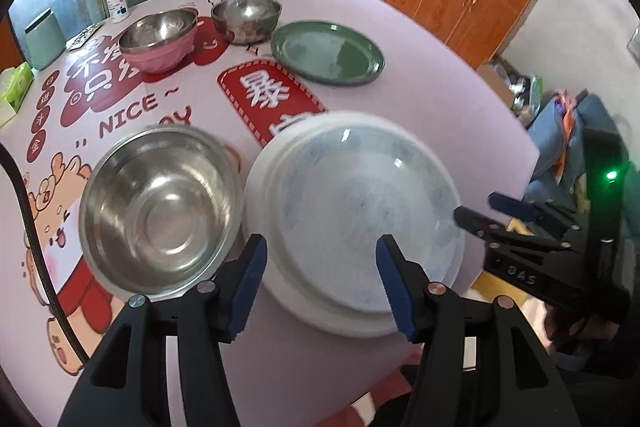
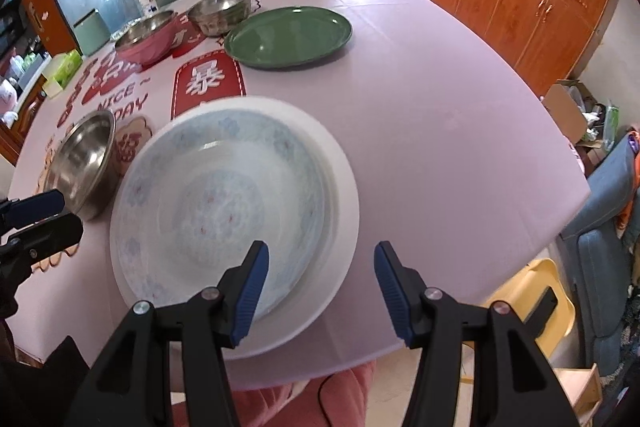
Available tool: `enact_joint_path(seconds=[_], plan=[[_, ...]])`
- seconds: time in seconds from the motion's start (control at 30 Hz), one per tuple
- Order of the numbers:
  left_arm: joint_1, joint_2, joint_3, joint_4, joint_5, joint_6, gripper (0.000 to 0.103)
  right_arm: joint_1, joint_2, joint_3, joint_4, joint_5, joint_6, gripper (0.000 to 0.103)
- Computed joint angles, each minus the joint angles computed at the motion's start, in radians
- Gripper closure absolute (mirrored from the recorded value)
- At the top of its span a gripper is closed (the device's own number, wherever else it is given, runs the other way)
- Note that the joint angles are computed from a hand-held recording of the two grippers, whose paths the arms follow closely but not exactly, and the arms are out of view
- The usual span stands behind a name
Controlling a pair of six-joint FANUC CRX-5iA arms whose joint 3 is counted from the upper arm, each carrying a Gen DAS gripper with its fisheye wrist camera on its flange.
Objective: Organize plates and bowls
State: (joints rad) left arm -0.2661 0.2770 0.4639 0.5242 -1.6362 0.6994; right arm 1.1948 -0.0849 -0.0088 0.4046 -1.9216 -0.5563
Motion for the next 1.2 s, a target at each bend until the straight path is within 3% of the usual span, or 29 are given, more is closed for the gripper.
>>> enact_joint_path(seconds=[0.43,0.73,1.2], plan=[[-0.094,0.012,0.054,-0.049,0.088,0.3,0.047,-0.025,-0.238,-0.183,0.084,0.113,0.131,0.048],[-0.168,0.022,0.087,-0.098,0.153,0.492,0.047,-0.092,-0.399,-0.281,0.091,0.197,0.292,0.048],[-0.274,0.049,0.159,-0.24,0.197,0.737,0.045,-0.217,-0.55,-0.351,0.051,0.294,0.495,0.048]])
